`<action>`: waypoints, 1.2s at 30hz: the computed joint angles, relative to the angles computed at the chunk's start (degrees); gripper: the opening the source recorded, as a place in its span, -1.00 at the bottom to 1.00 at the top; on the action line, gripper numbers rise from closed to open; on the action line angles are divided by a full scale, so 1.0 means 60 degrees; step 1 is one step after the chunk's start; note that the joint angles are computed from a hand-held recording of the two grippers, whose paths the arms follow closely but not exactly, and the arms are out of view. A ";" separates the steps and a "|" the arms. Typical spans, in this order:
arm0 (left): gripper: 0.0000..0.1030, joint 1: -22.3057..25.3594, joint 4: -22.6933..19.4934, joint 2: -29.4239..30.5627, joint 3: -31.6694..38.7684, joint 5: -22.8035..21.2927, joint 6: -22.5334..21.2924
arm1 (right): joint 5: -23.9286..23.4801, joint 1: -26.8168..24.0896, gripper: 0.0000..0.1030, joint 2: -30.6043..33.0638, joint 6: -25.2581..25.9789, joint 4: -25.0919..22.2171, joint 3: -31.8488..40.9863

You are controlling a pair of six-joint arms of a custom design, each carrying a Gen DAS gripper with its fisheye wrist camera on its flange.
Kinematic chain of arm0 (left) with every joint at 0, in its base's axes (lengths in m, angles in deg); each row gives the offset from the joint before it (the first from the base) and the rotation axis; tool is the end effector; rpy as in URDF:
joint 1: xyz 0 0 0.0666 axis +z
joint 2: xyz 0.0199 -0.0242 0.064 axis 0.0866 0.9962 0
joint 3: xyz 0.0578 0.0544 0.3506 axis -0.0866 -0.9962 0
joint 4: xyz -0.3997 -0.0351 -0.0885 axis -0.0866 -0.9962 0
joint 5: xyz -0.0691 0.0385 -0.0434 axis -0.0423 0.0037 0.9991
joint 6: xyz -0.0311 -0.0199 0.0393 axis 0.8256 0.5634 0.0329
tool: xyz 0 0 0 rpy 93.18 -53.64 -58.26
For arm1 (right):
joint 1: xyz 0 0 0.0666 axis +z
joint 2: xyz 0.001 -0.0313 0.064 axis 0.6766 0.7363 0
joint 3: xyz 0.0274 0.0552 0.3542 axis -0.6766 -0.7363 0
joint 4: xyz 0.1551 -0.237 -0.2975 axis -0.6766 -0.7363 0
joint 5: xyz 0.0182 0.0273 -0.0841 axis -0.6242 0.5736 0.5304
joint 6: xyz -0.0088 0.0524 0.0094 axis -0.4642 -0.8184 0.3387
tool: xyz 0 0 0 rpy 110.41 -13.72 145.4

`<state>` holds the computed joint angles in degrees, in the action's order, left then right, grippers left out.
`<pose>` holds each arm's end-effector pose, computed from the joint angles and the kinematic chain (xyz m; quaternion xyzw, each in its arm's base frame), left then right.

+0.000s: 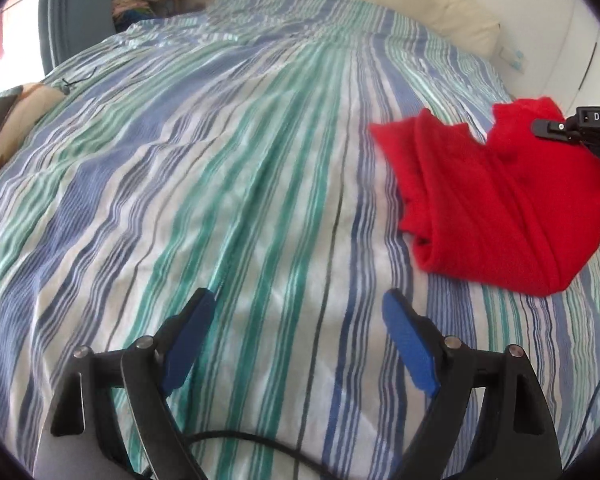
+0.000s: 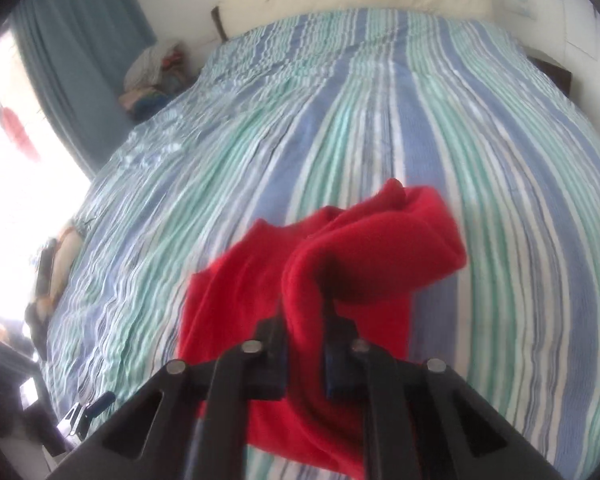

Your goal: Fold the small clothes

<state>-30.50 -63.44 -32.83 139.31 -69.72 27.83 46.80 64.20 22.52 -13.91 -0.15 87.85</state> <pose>0.2687 -0.1698 0.3898 -0.2938 0.9031 0.0274 0.3119 0.5398 0.2264 0.4995 -0.2712 0.9060 0.2006 0.2559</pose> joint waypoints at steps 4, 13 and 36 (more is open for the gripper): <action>0.69 0.0238 -0.0190 -0.0159 -0.0294 0.0057 0.0208 | 0.0738 0.1250 -0.72 0.0020 -0.0325 0.0584 -0.0633; 0.69 0.0466 0.0041 -0.0660 -0.0582 0.0390 0.0243 | -0.3422 0.0857 0.32 -0.0845 -0.1131 0.1428 -0.2389; 0.94 0.1666 0.2286 0.2602 0.2254 0.2958 -0.3728 | -0.1854 -0.0703 0.51 -0.2782 0.0685 0.3701 -0.5119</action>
